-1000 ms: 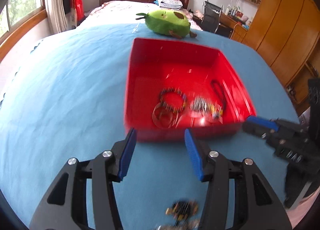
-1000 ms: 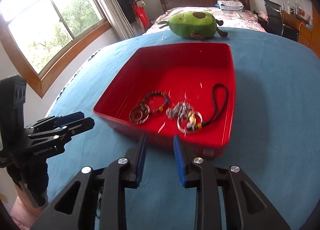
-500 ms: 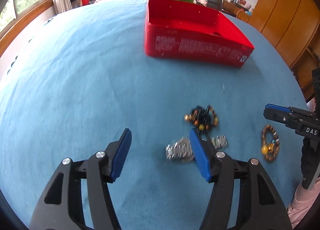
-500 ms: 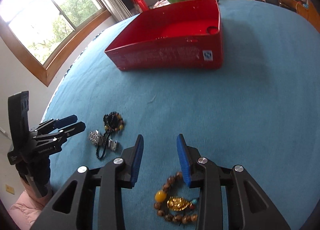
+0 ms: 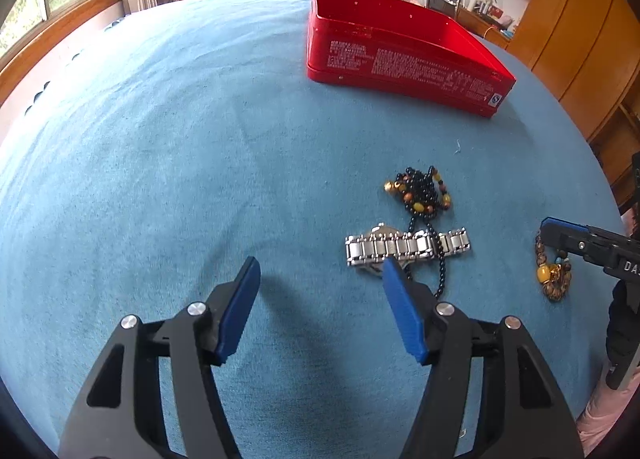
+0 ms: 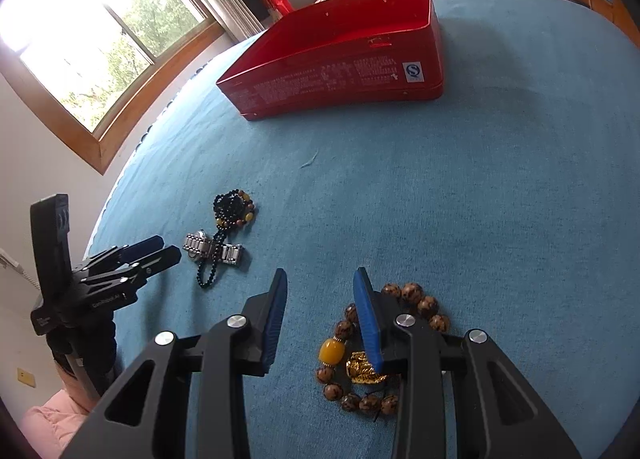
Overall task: Organize jewelry
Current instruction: 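Withdraw both open tools from the tin back toward the remaining jewelry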
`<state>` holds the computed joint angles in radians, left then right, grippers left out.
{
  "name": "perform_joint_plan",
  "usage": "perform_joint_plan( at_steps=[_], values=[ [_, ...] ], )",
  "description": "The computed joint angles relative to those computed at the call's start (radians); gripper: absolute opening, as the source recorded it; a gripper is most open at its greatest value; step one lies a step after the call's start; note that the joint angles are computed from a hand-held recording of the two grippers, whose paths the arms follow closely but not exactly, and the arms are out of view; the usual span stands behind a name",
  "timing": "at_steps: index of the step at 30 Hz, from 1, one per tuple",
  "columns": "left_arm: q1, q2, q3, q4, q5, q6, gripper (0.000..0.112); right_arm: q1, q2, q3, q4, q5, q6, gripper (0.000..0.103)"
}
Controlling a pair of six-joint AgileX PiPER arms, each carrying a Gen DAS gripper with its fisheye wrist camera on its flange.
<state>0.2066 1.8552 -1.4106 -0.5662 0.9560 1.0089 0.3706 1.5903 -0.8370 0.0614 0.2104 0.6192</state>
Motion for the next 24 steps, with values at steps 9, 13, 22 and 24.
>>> perform_joint_plan(
  at_steps=[9,13,22,24],
  values=[
    [-0.016,0.007,-0.010,0.022,-0.001,-0.028,0.066,0.005,0.036,-0.035,0.027,0.018,-0.036,0.034],
    [-0.027,0.010,-0.019,0.032,-0.006,-0.040,0.066,0.012,0.071,-0.083,0.049,0.046,-0.069,0.034],
    [-0.025,0.002,-0.027,0.021,-0.004,-0.009,0.067,0.035,0.145,-0.239,-0.018,0.140,-0.026,0.044],
    [-0.023,0.002,-0.030,0.019,-0.004,-0.005,0.068,0.037,0.172,-0.288,-0.016,0.162,-0.030,0.051]
  ],
)
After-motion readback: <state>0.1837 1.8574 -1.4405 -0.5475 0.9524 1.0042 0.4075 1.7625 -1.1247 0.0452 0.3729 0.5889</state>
